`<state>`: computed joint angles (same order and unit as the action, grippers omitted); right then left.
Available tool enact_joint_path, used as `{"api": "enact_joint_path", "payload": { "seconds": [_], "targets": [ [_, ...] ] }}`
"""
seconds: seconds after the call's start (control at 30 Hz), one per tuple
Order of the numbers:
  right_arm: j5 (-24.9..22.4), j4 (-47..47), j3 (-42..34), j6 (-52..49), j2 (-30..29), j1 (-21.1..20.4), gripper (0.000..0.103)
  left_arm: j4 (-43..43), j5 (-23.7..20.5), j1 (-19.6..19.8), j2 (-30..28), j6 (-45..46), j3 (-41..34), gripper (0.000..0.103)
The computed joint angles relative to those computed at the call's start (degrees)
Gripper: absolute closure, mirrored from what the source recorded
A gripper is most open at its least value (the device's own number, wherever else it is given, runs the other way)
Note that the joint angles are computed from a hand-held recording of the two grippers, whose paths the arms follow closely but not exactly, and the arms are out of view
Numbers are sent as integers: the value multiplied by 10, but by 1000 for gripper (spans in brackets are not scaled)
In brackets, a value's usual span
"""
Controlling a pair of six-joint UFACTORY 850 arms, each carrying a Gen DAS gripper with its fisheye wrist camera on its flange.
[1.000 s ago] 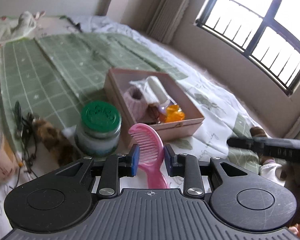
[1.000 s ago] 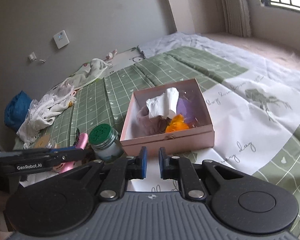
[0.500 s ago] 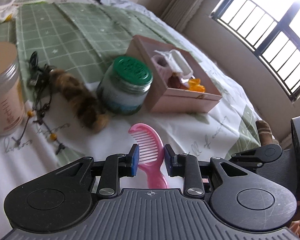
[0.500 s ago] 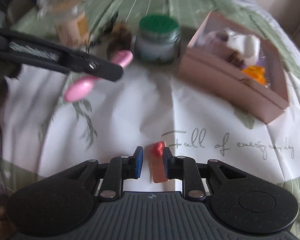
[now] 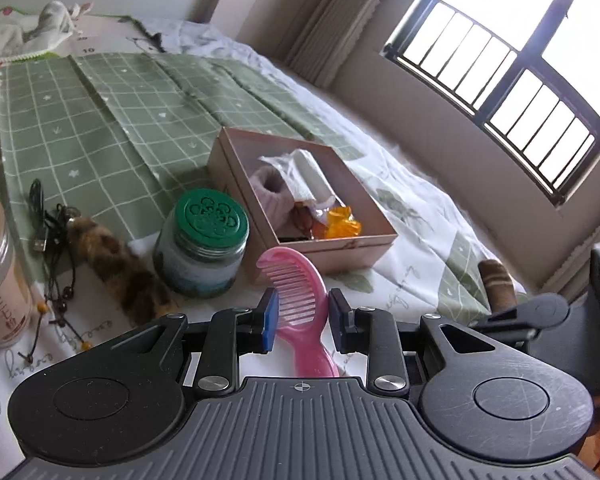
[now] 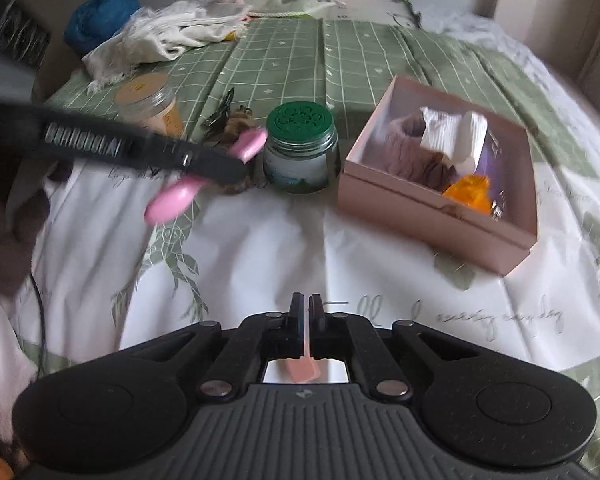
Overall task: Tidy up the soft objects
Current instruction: 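Carry the pink comb into the pink box and open the left gripper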
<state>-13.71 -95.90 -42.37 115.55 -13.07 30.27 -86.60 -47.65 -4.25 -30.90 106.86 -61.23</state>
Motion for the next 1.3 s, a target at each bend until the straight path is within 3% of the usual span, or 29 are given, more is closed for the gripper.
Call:
{"api": "enact_joint_path", "payload": {
  "seconds": [0.07,0.1,0.3,0.37,0.47,0.57,0.67,0.83,0.9,0.93,0.97,1.03,1.17,1.3],
  "targets": [
    [12,-17,-2,-1,-13,2,81,12,6,-3,-1,-9,2,73],
    [18,-12,-4,-13,-22,4,77,21,9,-3,-4,-16,3,73],
    [23,202,-51,-260,-100,0,76,57,24,4,-20,-47,4,73],
    [35,248,-56,-300,-111,-11,77,70,30,6,-23,-54,2,73],
    [46,232,-47,-258,-96,-15,85,81,29,9,-26,-56,-1,73],
    [57,128,-24,-131,-60,-18,86,71,6,8,-25,-50,-5,73],
    [26,-11,2,24,-13,-21,86,60,-30,-1,-23,-52,-25,73],
    [-91,-164,8,165,28,-45,85,-4,-69,-52,-38,-25,-120,72],
    [-189,-197,3,208,20,-49,84,-6,-60,-78,-63,-54,-176,72],
    [-220,-196,-1,220,15,-53,74,-7,-44,-88,-76,-76,-201,72],
    [-231,-187,-9,231,7,-59,56,-4,-29,-97,-88,-103,-222,72],
    [-224,-193,-4,285,7,-69,49,-17,-4,-105,-101,-124,-238,72],
    [-205,-215,16,331,0,-56,49,-63,15,-91,-92,-74,-199,72],
    [-172,-190,-15,302,-40,-37,49,-99,15,-39,-46,28,-100,72]
  ]
}}
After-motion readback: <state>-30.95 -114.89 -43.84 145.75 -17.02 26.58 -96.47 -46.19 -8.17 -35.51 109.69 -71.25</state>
